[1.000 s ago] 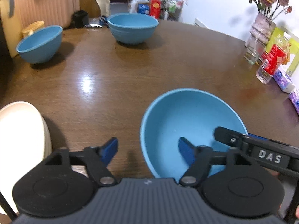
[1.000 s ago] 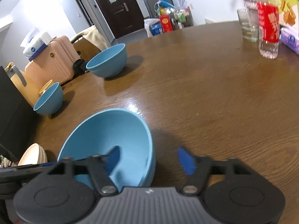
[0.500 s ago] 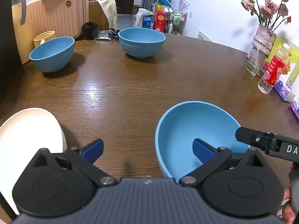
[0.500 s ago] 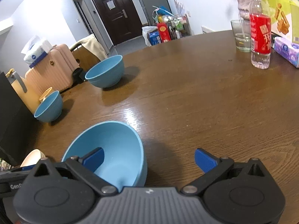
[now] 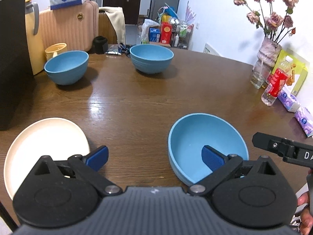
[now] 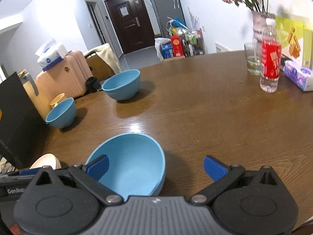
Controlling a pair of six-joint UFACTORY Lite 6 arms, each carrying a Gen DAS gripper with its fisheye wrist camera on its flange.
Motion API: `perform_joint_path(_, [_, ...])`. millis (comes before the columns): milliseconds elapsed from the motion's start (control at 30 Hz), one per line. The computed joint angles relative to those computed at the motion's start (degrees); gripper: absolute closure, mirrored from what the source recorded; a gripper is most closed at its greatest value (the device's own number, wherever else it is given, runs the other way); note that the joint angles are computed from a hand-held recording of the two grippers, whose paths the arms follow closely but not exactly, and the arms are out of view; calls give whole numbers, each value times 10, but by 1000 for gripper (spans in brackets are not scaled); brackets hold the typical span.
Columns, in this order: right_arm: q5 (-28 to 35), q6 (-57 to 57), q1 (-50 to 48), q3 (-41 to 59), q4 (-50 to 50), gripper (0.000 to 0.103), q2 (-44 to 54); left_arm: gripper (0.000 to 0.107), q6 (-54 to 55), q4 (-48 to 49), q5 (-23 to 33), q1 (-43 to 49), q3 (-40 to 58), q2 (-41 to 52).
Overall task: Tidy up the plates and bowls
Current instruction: 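Move both open grippers toward the blue bowl beside the yellow mug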
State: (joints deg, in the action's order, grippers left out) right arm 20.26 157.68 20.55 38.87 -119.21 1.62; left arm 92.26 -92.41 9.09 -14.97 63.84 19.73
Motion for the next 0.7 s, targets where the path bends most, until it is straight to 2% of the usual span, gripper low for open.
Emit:
perform_joint_path(167, [29, -141, 46, -3, 141, 0, -45, 4, 24, -11, 19, 28, -38, -52])
perform_joint_path(300, [54, -229, 78, 18, 225, 0, -58, 4, 6, 19, 33, 57, -49, -84])
perform_joint_path(467, [76, -306, 109, 81, 283, 0, -37, 4, 0, 31, 59, 103, -42, -112])
perform_joint_path(700, [69, -381, 128, 224, 323, 0, 56, 4, 27, 5, 90, 171, 6, -103])
